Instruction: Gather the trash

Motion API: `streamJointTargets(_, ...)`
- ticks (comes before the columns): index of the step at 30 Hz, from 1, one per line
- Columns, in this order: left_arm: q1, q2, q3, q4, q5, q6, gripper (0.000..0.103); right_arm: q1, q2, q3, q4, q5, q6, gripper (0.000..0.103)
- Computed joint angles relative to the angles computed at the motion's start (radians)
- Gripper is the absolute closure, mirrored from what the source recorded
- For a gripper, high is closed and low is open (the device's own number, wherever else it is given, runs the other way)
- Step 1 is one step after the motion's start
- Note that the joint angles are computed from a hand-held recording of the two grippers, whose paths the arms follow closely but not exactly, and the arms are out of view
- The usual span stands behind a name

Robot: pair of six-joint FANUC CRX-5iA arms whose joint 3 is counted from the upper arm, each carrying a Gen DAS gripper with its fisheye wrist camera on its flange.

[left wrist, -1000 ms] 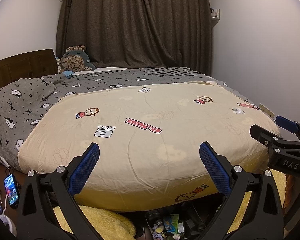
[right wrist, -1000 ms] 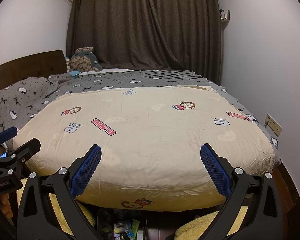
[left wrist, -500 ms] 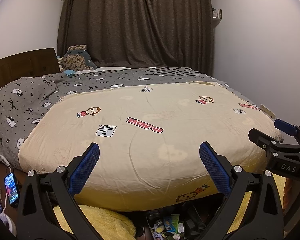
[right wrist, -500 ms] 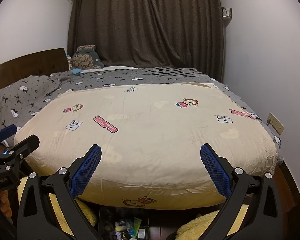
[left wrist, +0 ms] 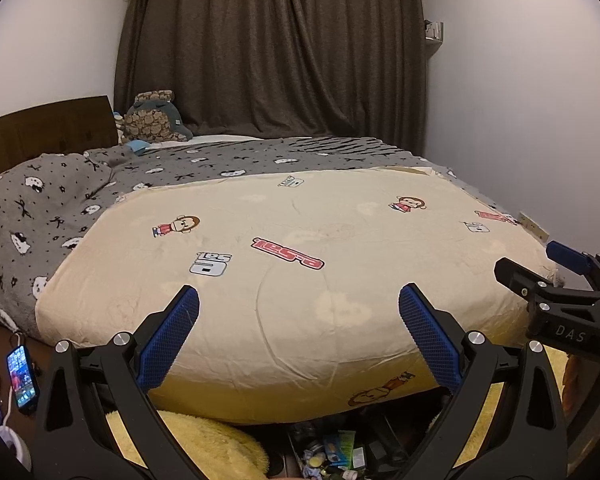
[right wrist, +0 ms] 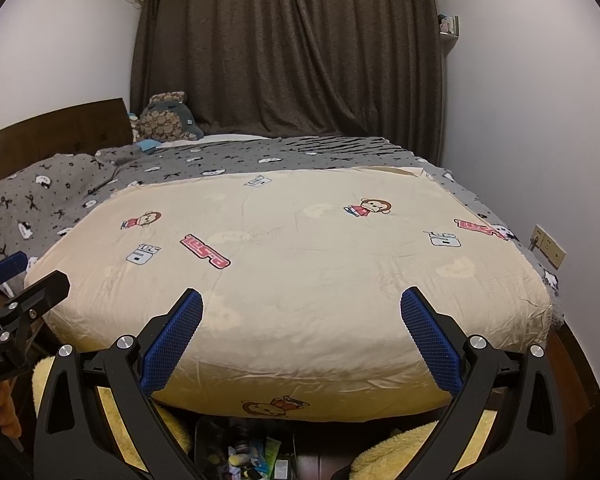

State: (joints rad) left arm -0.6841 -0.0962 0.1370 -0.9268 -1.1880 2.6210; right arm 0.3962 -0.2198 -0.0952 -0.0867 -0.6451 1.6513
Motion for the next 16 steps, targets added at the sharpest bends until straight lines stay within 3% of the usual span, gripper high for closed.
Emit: streamJointTargets(16, 0.006, -0.005, 0.003, 0.003, -0.002, -0.009, 0.008, -0.003, -0.002, -0.003, 0.002, 0.008, -0.005, 0.004)
